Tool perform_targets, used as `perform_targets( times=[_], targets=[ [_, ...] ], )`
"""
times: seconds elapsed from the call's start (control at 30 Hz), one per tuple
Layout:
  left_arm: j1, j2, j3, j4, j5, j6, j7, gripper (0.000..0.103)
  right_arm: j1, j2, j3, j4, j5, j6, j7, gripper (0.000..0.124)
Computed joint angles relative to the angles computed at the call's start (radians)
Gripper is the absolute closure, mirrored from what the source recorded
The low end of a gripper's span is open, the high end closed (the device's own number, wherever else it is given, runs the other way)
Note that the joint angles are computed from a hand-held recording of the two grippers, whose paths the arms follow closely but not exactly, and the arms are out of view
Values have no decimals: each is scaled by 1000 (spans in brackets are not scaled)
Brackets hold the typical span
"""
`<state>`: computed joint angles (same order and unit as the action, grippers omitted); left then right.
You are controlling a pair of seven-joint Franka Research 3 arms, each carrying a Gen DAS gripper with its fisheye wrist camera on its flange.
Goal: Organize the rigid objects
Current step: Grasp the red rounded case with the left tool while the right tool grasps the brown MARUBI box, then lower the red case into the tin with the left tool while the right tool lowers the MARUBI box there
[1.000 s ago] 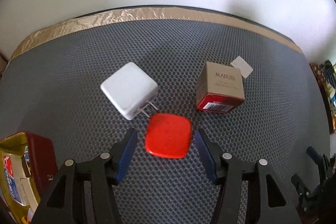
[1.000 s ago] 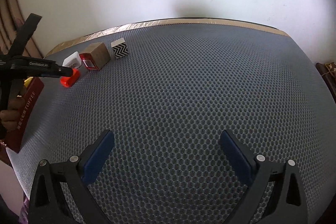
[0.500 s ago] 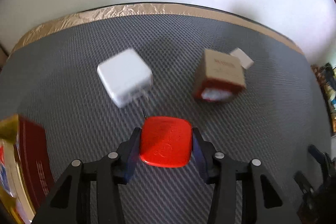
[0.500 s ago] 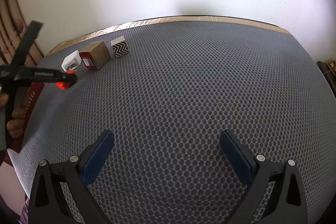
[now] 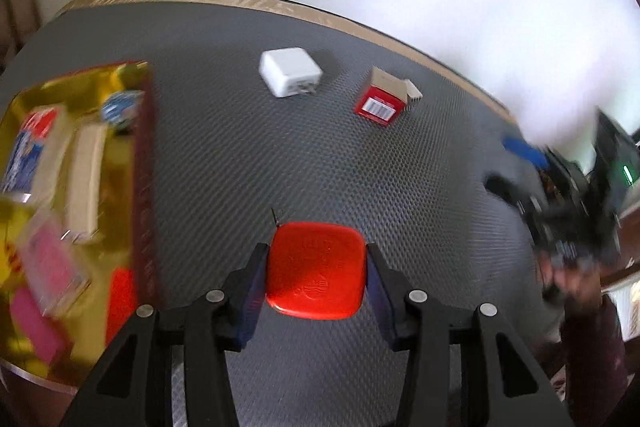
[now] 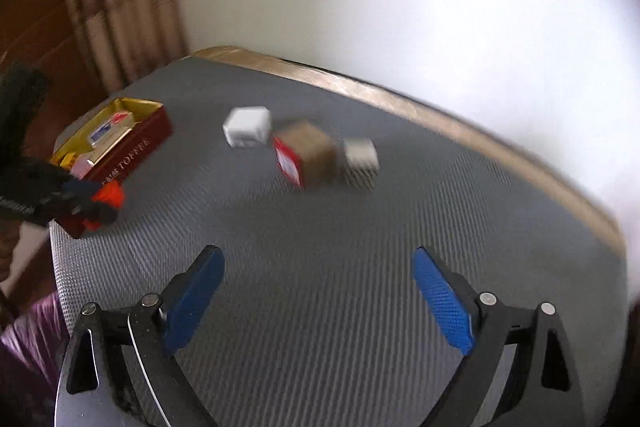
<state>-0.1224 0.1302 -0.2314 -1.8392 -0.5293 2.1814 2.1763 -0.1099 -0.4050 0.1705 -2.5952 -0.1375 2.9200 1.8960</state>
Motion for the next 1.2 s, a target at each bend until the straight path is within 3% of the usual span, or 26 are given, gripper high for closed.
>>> perform_targets(
  times=[0.07, 0.27, 0.37, 0.6, 0.7, 0.77, 0.83, 0.97, 1.2],
  targets=[
    [24, -50, 18, -36, -25, -12, 23, 56, 66, 77, -69, 103, 32, -69, -123, 30],
    [48, -108, 67, -61, -36, 12, 51, 56, 131, 292, -121, 398, -15, -288, -329, 31],
    [67, -123, 91, -58, -49, -12, 55, 56, 156, 382, -136, 506, -108, -379, -323, 31],
    [101, -128, 117, -57, -33, -9, 37, 56, 212, 531, -195, 683, -124, -541, -370, 37],
    [112, -121, 123, -55, -22, -15, 27, 56, 220, 575, -210, 740, -82, -612, -391, 75],
    [125, -126, 130, -58, -15, -23, 22, 56, 236, 590, -222, 758, -108, -644, -365, 80],
    [133, -125, 134, -61, -10, -21, 17, 56, 253, 569, -223, 735, -131, -631, -327, 80],
    [148, -113, 139, -53, -17, -18, 19, 56, 260, 447, -217, 608, -158, -513, -187, 80],
    [150, -59, 119, -11, 10, 41, 37, 56, 250, 145, -154, 259, 129, -185, -75, 80]
  ],
)
